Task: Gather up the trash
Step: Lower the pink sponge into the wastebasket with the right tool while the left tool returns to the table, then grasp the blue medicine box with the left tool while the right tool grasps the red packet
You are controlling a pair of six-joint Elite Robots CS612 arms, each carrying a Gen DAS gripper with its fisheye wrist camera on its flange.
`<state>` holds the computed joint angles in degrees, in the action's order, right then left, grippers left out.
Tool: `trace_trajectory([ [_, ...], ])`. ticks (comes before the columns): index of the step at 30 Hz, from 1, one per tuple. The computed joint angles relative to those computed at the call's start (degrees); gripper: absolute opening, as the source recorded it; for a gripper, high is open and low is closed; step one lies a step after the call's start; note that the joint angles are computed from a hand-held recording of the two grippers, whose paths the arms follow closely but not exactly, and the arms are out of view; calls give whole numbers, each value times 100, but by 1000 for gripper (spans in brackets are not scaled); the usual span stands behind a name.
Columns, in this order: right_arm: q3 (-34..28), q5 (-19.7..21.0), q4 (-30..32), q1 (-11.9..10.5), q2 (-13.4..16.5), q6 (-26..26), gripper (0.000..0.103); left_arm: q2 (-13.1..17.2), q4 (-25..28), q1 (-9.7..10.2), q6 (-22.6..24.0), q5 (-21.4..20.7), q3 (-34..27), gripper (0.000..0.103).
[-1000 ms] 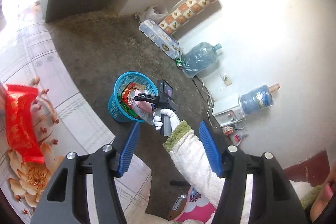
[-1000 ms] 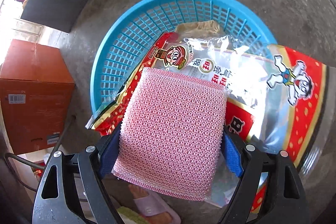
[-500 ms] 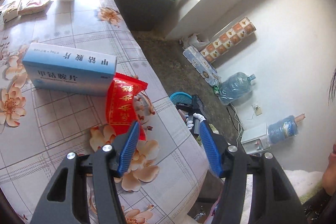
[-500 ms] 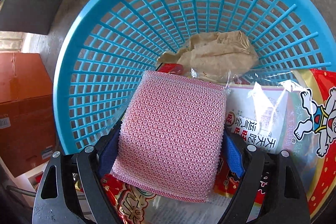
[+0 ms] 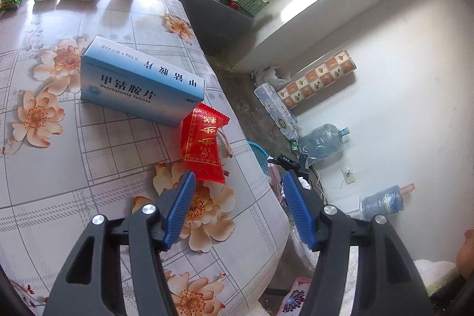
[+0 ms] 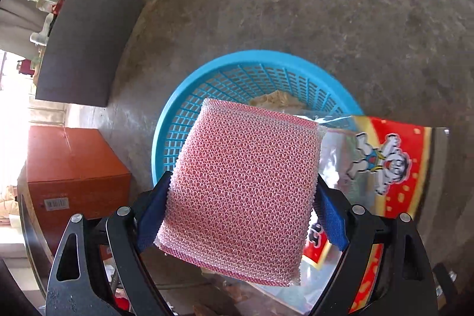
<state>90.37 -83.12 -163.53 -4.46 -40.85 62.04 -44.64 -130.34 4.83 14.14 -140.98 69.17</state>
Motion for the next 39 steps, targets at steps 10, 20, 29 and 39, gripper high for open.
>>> trace_trajectory([
  [10,203,-574,-1893,711,-616,-744,83,-96,-1067,220,-642,157,371,60],
  [20,-306,-728,-217,581,-481,-634,83,-22,-1172,399,-892,-48,397,60],
  [29,-954,-813,1158,360,110,-305,90,154,-987,380,-1191,430,148,60],
  [39,-1122,-1313,1022,525,319,-887,90,312,-996,326,-1412,821,-97,60],
])
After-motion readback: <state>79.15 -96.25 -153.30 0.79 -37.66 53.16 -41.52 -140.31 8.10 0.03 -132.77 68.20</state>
